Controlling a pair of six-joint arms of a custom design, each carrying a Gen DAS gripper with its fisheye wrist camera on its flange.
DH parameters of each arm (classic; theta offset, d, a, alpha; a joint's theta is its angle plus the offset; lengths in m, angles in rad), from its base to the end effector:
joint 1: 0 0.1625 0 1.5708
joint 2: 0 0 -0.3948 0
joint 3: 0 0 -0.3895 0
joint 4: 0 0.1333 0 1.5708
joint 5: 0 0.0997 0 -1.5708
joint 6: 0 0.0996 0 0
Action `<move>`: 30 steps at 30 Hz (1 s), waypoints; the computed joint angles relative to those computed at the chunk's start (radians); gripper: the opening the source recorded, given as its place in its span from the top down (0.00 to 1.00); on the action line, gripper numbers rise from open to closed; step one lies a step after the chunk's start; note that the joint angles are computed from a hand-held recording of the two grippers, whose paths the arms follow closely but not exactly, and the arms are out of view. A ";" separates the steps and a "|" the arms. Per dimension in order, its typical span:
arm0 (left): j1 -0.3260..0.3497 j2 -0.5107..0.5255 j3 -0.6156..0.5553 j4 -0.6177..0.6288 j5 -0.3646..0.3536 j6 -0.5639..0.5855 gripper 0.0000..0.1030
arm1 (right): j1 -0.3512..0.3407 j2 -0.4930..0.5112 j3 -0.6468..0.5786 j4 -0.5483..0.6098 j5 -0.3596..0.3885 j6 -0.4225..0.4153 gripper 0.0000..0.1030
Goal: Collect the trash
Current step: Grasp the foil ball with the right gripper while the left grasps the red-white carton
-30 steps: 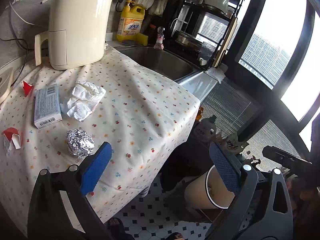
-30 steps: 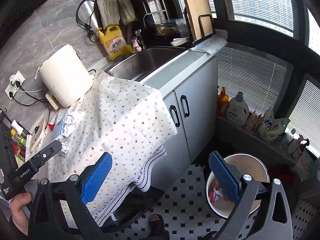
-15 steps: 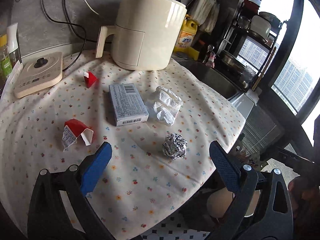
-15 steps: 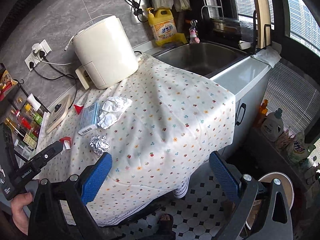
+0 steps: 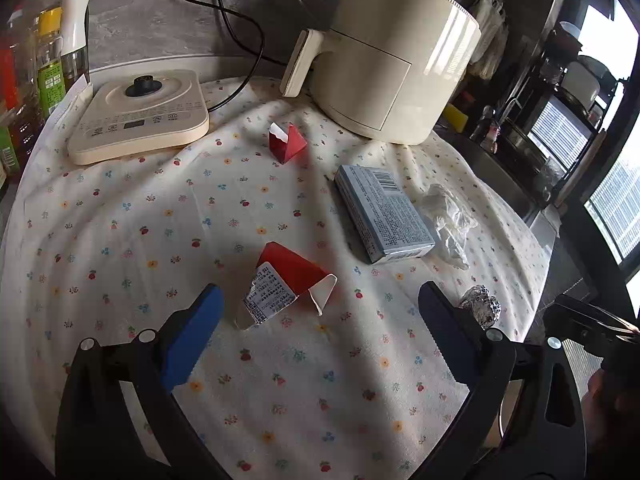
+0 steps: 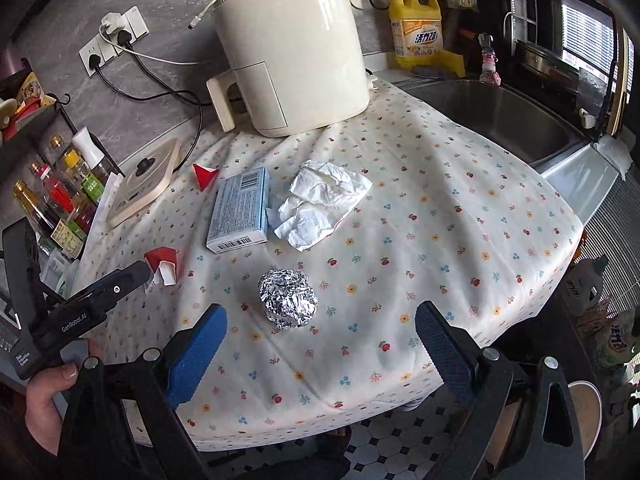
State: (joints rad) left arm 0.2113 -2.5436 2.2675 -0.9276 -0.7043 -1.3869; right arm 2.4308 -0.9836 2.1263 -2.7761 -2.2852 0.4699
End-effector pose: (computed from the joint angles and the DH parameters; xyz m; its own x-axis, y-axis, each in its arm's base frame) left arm -0.0719 -0.2294 0.3950 -0.8732 -0.0662 -0.4829 0.2963 0.7146 -0.6337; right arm 0.4117 -0.2646 0.0680 -0.8097 -0.1918 0.5547 -0.4371 0.8277 -0.3519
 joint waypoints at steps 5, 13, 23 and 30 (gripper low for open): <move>0.145 0.009 0.023 -0.197 0.006 0.238 0.13 | -0.013 0.065 -0.040 -0.010 -0.001 0.012 0.12; 0.302 0.076 0.052 -0.421 -0.039 0.462 0.55 | -0.035 0.124 -0.090 0.032 0.000 0.024 0.13; -0.072 -0.067 -0.002 0.101 -0.032 -0.055 0.63 | -0.060 0.137 -0.129 0.137 0.029 -0.039 0.62; -0.514 -0.101 -0.092 0.638 -0.238 -0.670 0.63 | -0.037 0.118 -0.120 0.125 0.049 -0.082 0.62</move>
State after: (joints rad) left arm -0.3027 -2.6445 2.1751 -0.2901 -0.9425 -2.0564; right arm 2.3940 -0.8660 2.0066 -2.6513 -2.2361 0.3877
